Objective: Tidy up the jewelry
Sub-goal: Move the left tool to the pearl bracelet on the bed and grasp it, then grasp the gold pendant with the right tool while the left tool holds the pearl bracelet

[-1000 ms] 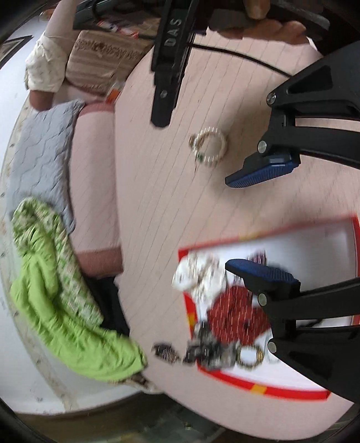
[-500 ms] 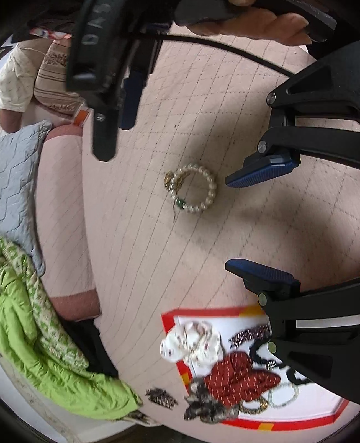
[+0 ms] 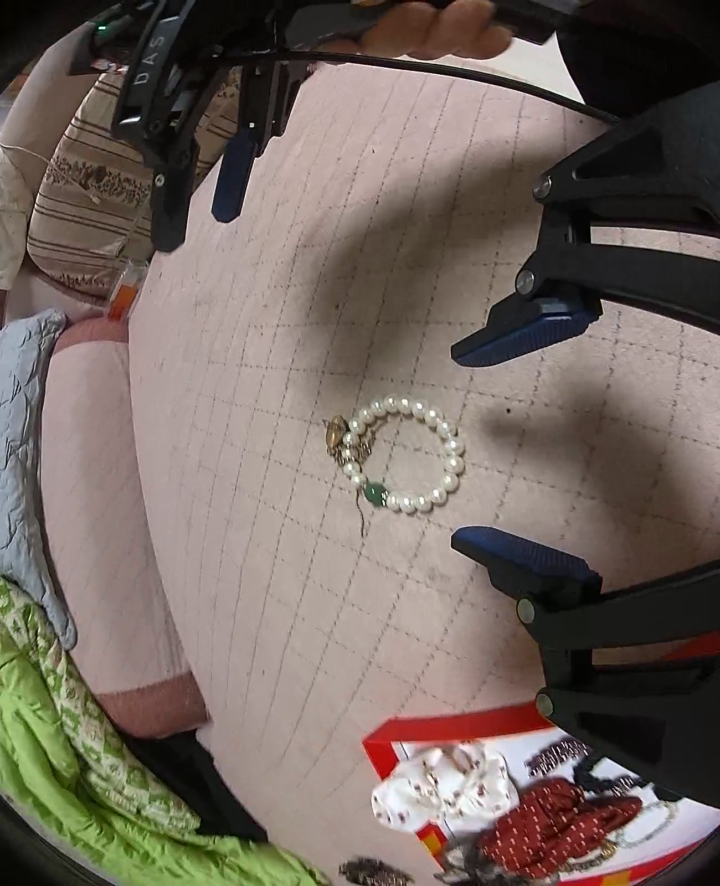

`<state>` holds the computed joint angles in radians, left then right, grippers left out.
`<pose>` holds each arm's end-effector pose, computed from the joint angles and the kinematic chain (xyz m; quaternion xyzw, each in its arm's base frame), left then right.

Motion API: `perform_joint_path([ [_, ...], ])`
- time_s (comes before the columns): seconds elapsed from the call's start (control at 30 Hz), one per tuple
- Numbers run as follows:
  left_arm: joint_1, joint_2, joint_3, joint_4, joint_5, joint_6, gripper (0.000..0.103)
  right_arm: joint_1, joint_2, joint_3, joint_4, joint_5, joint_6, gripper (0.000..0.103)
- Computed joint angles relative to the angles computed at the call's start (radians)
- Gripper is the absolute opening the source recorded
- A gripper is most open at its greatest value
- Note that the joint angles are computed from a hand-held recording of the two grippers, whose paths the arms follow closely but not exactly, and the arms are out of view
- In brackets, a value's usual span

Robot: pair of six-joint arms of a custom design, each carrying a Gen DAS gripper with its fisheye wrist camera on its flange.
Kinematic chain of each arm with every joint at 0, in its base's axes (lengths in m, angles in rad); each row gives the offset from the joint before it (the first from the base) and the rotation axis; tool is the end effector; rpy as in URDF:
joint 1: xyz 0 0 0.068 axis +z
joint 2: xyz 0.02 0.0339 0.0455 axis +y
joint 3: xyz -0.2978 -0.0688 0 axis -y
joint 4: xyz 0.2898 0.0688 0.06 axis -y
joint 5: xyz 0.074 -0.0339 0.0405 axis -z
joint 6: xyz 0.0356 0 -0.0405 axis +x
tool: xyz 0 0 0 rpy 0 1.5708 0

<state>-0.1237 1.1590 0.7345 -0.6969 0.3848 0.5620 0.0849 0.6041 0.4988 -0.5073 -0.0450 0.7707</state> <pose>0.2326 -0.0424 0.2253 0.3618 0.8869 -0.1344 0.2540 0.1583 0.0151 0.2489 0.2885 0.8390 0.2094 0.4110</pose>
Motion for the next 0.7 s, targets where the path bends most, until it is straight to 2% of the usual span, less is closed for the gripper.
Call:
perform_joint_path([
  [0.2,-0.078,0.057,-0.014,0.066,-0.029,-0.019,0.060,-0.192,-0.040,-0.025,-0.028,-0.143,-0.022,0.056],
  [0.33,-0.163,0.112,-0.040,0.193,-0.129,-0.068,0.058,-0.168,-0.022,-0.022,-0.024,-0.134,-0.025,0.056],
  [0.37,-0.182,0.119,-0.049,0.234,-0.155,-0.076,0.052,-0.156,-0.014,-0.018,-0.022,-0.122,-0.030,0.056],
  [0.4,-0.192,0.153,-0.031,0.228,-0.162,-0.080,0.034,-0.155,-0.016,-0.019,-0.024,-0.120,-0.036,0.056],
  [0.47,-0.195,0.158,-0.034,0.252,-0.159,-0.113,0.026,-0.140,-0.003,-0.019,-0.018,-0.106,-0.038,0.056],
  [0.53,-0.211,0.128,-0.067,0.285,-0.193,-0.105,0.010,-0.132,0.012,-0.020,-0.009,-0.101,-0.036,0.056],
  [0.63,-0.191,0.051,-0.128,0.294,-0.190,-0.104,0.010,-0.117,0.045,-0.020,0.014,-0.092,-0.024,0.056],
  [0.7,-0.112,0.024,-0.124,0.219,-0.101,-0.107,0.010,-0.091,0.067,-0.019,0.031,-0.082,-0.011,0.056],
])
